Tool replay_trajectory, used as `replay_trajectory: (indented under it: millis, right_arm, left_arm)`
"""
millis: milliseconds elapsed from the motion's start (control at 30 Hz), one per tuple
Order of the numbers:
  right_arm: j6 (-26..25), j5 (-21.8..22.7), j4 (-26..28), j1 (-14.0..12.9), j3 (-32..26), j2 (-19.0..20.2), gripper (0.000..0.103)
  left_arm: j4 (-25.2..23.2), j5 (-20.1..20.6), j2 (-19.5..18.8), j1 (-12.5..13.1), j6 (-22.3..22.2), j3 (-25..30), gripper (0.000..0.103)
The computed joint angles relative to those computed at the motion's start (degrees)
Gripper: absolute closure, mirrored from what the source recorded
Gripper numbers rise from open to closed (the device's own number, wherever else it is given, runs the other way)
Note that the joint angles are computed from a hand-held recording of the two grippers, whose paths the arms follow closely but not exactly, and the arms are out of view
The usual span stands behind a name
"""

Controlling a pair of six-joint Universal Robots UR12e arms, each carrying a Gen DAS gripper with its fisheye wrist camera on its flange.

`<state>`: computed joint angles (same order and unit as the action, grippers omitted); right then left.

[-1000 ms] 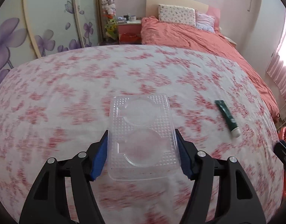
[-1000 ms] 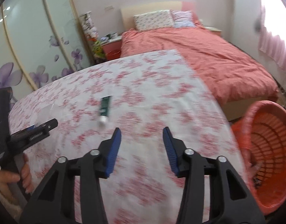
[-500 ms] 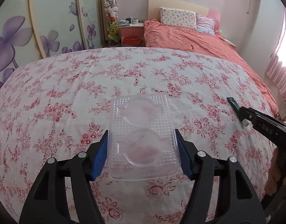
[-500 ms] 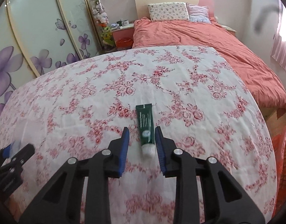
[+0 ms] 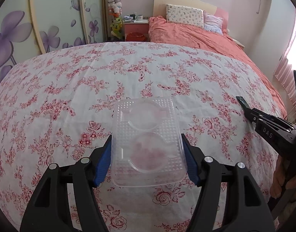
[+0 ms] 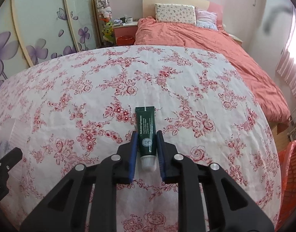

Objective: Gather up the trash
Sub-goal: 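Grasp the green tube with the right gripper while the left gripper holds the clear plastic tray, then carry the clear tray and green tube over the orange basket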

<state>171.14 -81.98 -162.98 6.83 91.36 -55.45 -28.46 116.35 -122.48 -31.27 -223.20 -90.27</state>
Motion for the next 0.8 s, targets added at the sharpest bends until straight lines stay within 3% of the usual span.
replay_trajectory:
  millis: [167,800]
  right_arm:
    - [1.1,1.5,-1.1,-1.0,1.6,-0.9,0.084]
    - [4.9,5.5,-14.6,-7.0,15.1,-10.0,0.084]
  left_arm:
    - [-0.4,0.2,-0.1,-0.2,0.2,0.2,0.038]
    - [0.0,-0.5,-1.9,-3.5,3.9,4.4,0.038]
